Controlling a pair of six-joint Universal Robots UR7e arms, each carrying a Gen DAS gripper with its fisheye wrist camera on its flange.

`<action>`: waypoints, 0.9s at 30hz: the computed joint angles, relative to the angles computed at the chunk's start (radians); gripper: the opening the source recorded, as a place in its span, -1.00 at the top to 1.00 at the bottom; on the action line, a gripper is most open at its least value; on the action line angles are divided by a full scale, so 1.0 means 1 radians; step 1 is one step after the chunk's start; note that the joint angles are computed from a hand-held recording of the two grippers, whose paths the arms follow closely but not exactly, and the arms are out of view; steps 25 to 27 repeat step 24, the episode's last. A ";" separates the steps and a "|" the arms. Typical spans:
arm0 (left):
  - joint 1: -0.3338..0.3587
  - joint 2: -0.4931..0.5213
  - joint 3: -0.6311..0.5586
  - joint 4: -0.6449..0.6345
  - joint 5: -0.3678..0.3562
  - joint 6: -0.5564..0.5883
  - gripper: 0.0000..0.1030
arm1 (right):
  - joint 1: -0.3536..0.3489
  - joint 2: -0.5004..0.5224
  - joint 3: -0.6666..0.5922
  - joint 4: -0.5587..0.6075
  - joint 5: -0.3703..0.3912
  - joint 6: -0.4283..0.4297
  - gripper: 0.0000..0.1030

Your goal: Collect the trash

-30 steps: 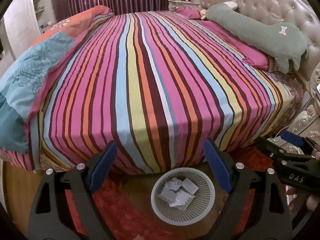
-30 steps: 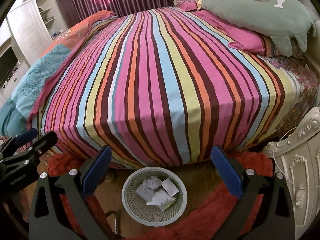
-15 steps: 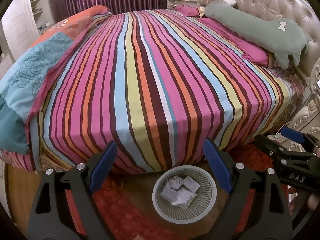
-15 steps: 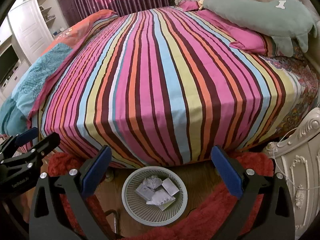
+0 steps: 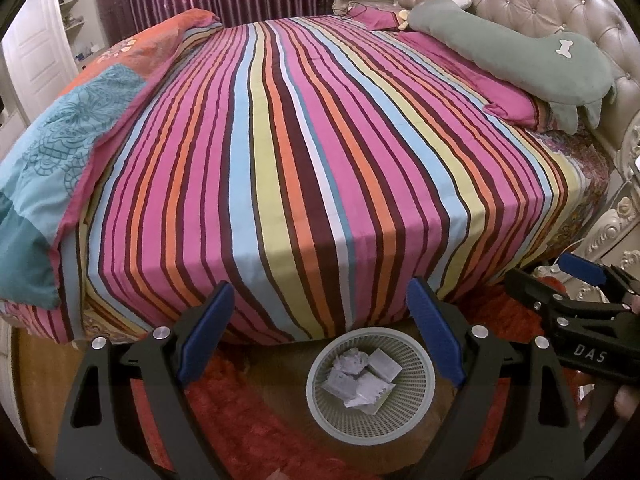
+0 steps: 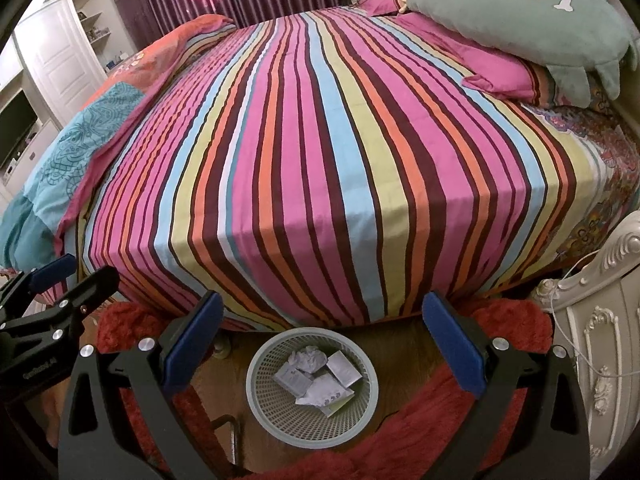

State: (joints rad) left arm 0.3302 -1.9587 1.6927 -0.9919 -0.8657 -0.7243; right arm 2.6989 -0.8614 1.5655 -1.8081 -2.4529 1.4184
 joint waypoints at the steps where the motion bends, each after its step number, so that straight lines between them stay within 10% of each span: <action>1: 0.002 -0.001 -0.001 -0.006 -0.002 0.005 -0.66 | 0.000 0.000 -0.001 0.002 -0.001 0.000 -0.86; 6: 0.006 -0.010 -0.003 -0.047 -0.022 0.016 -0.66 | 0.001 -0.001 0.000 0.006 -0.005 0.003 -0.86; 10: -0.072 -0.009 -0.001 0.095 0.109 -0.093 -0.82 | 0.001 -0.003 0.001 0.006 -0.003 0.005 -0.86; 27: -0.010 -0.001 -0.016 -0.003 0.002 -0.025 -0.82 | 0.001 -0.010 0.007 -0.004 -0.005 0.005 -0.86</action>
